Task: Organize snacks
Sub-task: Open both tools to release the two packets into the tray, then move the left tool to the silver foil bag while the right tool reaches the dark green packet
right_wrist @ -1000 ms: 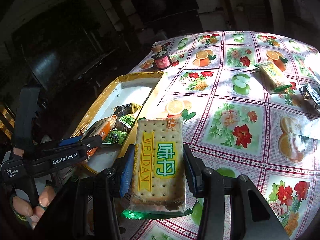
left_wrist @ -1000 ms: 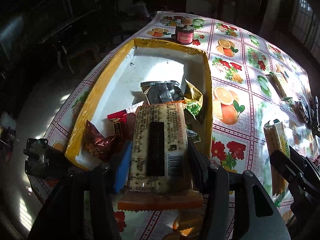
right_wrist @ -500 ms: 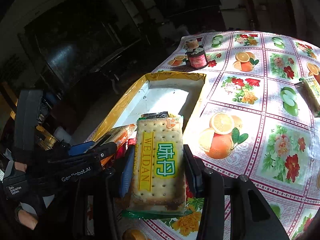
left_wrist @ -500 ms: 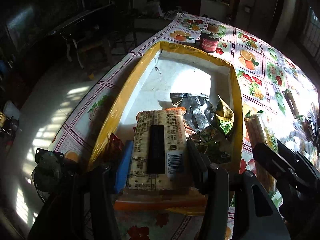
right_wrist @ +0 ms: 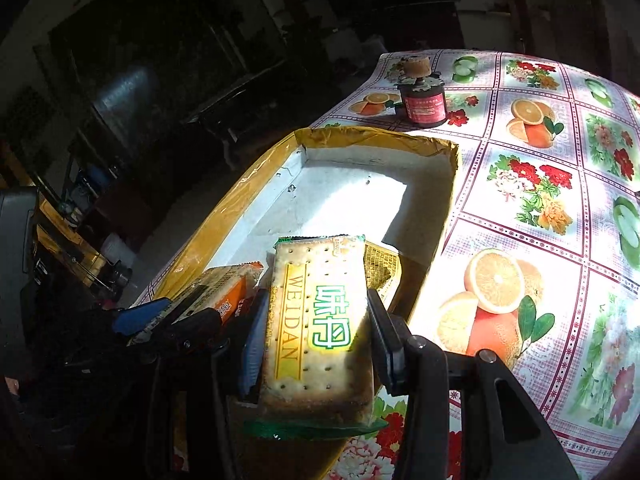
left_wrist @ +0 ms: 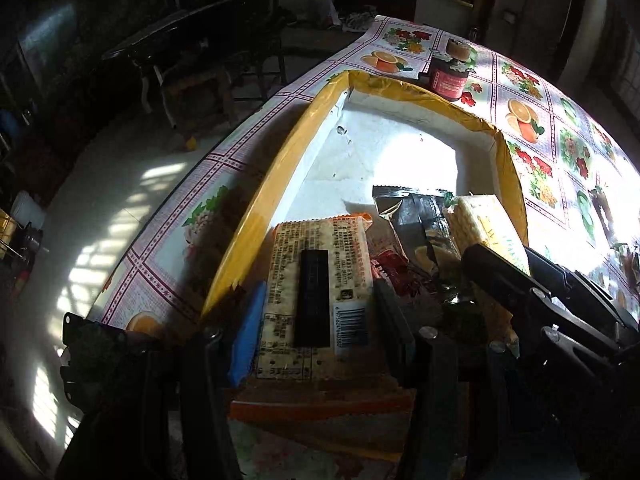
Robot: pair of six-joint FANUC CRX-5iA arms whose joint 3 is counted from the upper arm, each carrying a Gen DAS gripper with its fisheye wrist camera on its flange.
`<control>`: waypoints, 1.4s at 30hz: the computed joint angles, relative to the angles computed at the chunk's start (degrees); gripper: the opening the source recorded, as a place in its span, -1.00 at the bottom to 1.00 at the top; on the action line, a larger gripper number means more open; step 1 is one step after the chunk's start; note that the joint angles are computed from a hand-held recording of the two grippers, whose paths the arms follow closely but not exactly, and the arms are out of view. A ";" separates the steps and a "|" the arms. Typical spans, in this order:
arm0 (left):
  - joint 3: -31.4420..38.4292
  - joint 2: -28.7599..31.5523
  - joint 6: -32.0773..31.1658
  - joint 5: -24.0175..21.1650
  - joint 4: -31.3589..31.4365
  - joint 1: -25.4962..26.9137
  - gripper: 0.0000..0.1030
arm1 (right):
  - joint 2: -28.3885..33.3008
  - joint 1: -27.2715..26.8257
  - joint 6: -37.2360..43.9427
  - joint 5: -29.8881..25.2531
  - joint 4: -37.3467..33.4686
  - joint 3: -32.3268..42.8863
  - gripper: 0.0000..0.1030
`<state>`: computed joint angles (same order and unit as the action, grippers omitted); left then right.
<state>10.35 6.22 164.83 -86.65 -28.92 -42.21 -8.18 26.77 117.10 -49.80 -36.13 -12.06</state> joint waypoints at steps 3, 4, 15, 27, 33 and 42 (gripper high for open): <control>-1.26 -0.92 0.30 1.53 1.01 0.64 0.09 | 0.53 0.13 0.22 -0.44 0.49 0.48 -0.10; -1.38 -1.04 0.31 1.68 1.16 0.74 0.10 | 0.30 0.01 0.23 -0.75 0.40 0.42 -0.09; 0.44 -1.55 1.95 0.93 -0.40 -1.17 0.37 | -2.55 -5.97 2.70 -4.10 -5.24 -0.13 -0.06; 8.31 4.21 -1.26 0.62 -0.84 -5.09 0.45 | -4.69 -24.09 3.15 -4.96 -8.19 -2.08 0.09; 14.20 9.24 -5.48 1.02 0.33 -6.39 0.50 | -1.63 -34.49 1.31 -4.10 -7.73 -0.57 0.10; 23.27 16.43 -11.97 0.72 2.73 -7.16 0.52 | 3.37 -42.88 -1.53 0.73 -6.50 4.15 0.16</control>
<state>33.62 22.65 152.86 -85.93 -26.20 -49.37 -4.82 -16.11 115.57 -49.07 -42.63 -7.92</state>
